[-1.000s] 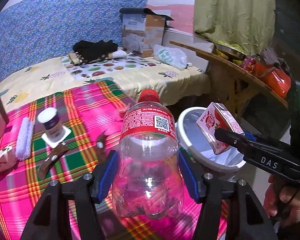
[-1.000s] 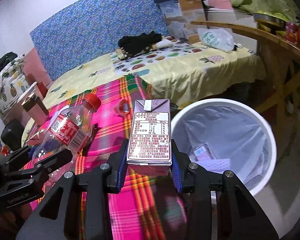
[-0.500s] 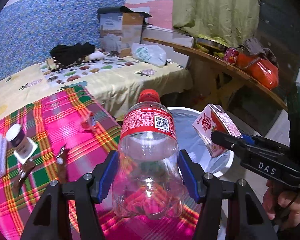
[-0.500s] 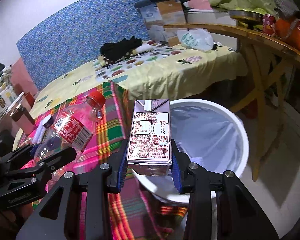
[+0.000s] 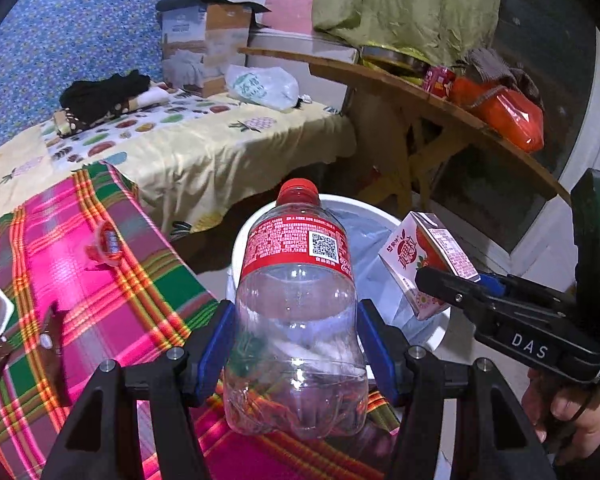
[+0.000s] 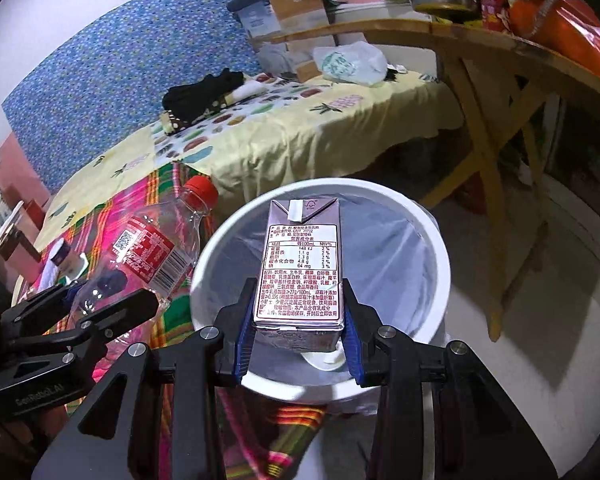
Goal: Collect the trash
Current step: 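Carry bottle and carton over the white bin and open both tools to drop them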
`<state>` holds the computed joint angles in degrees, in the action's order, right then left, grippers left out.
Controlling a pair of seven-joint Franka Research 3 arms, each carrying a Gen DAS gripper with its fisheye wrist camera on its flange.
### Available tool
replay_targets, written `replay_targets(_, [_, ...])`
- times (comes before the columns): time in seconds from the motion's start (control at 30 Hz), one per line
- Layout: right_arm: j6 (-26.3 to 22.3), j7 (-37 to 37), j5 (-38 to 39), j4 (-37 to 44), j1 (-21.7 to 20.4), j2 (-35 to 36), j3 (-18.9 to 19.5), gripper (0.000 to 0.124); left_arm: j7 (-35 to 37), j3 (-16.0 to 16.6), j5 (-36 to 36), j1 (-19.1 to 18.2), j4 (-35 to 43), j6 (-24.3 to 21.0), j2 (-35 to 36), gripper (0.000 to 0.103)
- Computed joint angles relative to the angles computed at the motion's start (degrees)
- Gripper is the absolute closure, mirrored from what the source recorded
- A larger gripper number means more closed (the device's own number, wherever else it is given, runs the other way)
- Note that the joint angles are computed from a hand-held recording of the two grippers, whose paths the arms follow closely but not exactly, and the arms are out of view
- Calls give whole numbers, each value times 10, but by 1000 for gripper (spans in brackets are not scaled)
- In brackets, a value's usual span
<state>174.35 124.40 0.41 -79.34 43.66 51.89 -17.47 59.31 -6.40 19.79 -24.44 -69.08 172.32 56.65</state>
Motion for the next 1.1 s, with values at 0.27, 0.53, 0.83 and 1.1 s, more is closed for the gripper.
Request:
replay_targets(0.27, [-18,-3,7,2,-21,3,19,85,78,-51,-35,11,130,-82,82,41])
replay_targets(0.53, [-45,9,0,6,-37,4,32,85,108,-38,-68,-8,204,-104,125,40])
replay_targets(0.83, [-19,21,-10,-17,-31,-8,25,64,48,0,-46,-15,98,-29,61,32])
replay_targets(1.1, [4,-16,-1,-16,-27,-14,33,64,-52,64,-7,-36,-43,44,-29,32])
